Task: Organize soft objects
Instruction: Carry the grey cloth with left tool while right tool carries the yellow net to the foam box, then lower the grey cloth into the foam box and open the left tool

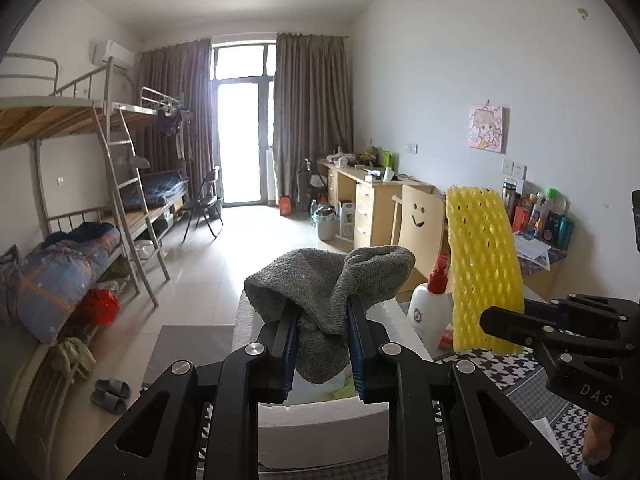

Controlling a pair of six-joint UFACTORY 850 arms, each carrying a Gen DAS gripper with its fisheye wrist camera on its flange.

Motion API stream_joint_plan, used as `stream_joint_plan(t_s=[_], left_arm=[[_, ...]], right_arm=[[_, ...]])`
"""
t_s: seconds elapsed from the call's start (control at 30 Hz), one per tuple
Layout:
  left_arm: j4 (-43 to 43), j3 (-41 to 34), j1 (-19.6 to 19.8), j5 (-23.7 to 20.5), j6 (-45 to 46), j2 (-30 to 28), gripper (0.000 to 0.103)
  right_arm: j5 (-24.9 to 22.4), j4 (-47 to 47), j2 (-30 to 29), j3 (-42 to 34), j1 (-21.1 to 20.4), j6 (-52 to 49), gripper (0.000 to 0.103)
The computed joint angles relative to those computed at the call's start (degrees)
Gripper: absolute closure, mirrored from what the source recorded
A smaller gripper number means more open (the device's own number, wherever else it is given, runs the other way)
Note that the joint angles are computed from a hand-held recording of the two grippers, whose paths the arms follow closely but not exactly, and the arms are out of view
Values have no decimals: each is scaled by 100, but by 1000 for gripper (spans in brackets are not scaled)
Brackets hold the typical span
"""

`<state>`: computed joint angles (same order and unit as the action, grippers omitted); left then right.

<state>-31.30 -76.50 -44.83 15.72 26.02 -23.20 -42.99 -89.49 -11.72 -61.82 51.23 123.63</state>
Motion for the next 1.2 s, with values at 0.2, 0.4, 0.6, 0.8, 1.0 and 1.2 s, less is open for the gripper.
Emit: stream_joint_plan(t_s=[0.2, 0.4, 0.6, 0.8, 1.0, 1.2], left_arm=[[-590, -198, 4, -85, 537, -151, 79], [-995, -322, 28, -143, 939, -274, 79], [-1653, -560, 93, -367, 1512, -465, 79], [-2254, -700, 113, -531, 2077, -587, 79], [-2951, -843, 150, -699, 2763, -717, 79], [-3359, -897, 217, -702, 3112, -748, 43]], right_arm=[[176, 31, -128, -133, -128, -85, 81], [387, 133, -209, -246, -224, -262, 81], [452, 285, -266, -332, -285, -454, 81], [429, 482, -300, -390, -322, -626, 81], [414, 570, -327, -417, -337, -669, 81], [386, 625, -358, -453, -356, -730, 81]])
